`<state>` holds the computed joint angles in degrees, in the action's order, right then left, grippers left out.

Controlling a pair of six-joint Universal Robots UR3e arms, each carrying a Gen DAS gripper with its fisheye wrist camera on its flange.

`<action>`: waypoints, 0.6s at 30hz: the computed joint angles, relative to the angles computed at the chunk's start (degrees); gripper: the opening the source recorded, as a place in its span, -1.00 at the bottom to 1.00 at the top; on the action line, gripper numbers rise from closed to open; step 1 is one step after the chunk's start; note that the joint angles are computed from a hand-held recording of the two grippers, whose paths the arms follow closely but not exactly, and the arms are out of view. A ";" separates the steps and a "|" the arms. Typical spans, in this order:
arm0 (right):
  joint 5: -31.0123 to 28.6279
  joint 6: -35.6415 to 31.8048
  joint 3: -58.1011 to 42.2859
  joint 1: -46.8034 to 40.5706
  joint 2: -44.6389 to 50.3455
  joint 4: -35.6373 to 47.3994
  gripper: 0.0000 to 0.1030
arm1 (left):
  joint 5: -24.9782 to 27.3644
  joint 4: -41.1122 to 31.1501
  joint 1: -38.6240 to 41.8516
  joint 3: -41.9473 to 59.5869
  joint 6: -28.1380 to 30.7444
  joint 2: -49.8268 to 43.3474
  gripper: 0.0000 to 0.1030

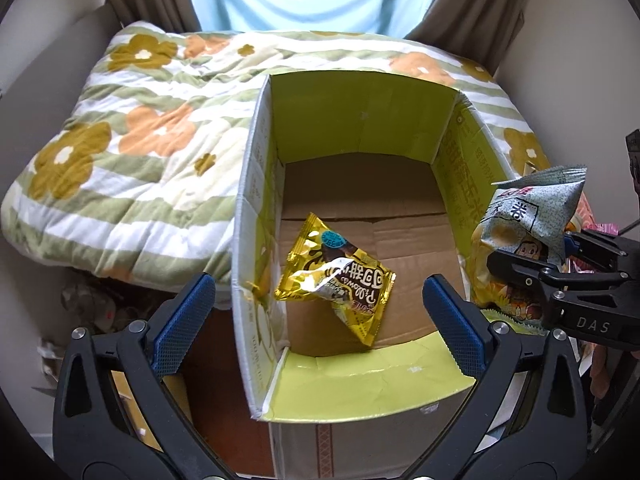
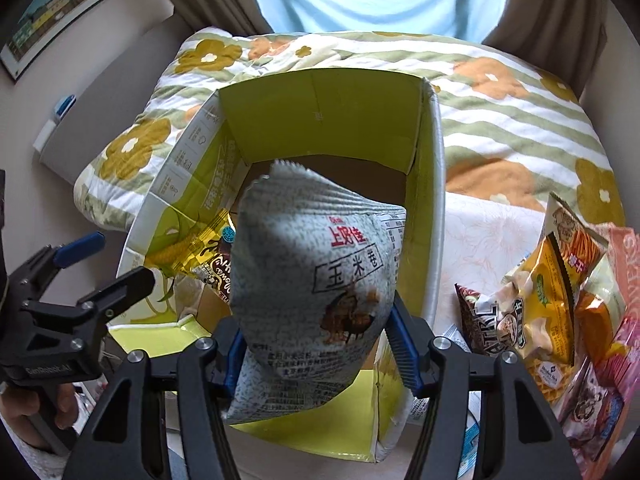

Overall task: Organize snacks
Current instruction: 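Carry both pouches over the box and open both tools to drop them in, then move both tools back to the snack pile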

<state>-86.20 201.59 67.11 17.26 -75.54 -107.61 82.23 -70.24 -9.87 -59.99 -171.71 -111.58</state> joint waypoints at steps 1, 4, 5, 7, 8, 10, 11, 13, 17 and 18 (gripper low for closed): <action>-0.09 -0.14 -0.07 0.18 0.22 -0.24 0.10 | 0.57 0.58 0.00 -0.86 0.09 0.60 1.00; -0.01 -0.48 0.01 0.39 0.84 -1.00 0.28 | 0.00 1.79 0.75 -3.09 0.44 2.17 1.00; -0.43 -0.37 1.19 0.66 0.56 -2.63 0.60 | -0.91 1.86 1.28 -3.68 0.43 2.62 1.00; -0.89 -0.55 3.13 1.21 -0.01 -4.96 1.00 | -1.84 1.85 1.98 -4.70 0.11 3.53 1.00; -0.70 -0.57 3.78 1.34 -0.32 -5.57 1.00 | -1.82 1.88 2.11 -5.12 -0.06 3.91 1.00; -0.22 -0.22 5.70 1.47 -1.51 -7.11 1.00 | -1.46 2.36 2.23 -6.31 -0.33 4.86 1.00; -0.03 0.12 6.49 1.62 -2.10 -7.58 1.00 | -1.36 2.77 2.31 -7.17 -0.40 5.51 1.00; 0.17 0.33 7.43 2.13 -3.06 -8.05 1.00 | -1.58 3.72 2.67 -9.16 -0.44 7.10 1.00; -0.87 0.69 5.90 3.33 -3.45 -6.79 1.00 | -2.33 4.69 3.48 -11.17 -0.48 9.36 1.00; -1.22 0.86 5.83 3.55 -3.93 -6.72 1.00 | -2.62 5.02 3.72 -11.62 -0.37 9.90 1.00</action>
<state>-87.41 202.45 72.94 20.81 -79.47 -114.33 79.61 -65.21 -6.15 -71.61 -172.09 -101.68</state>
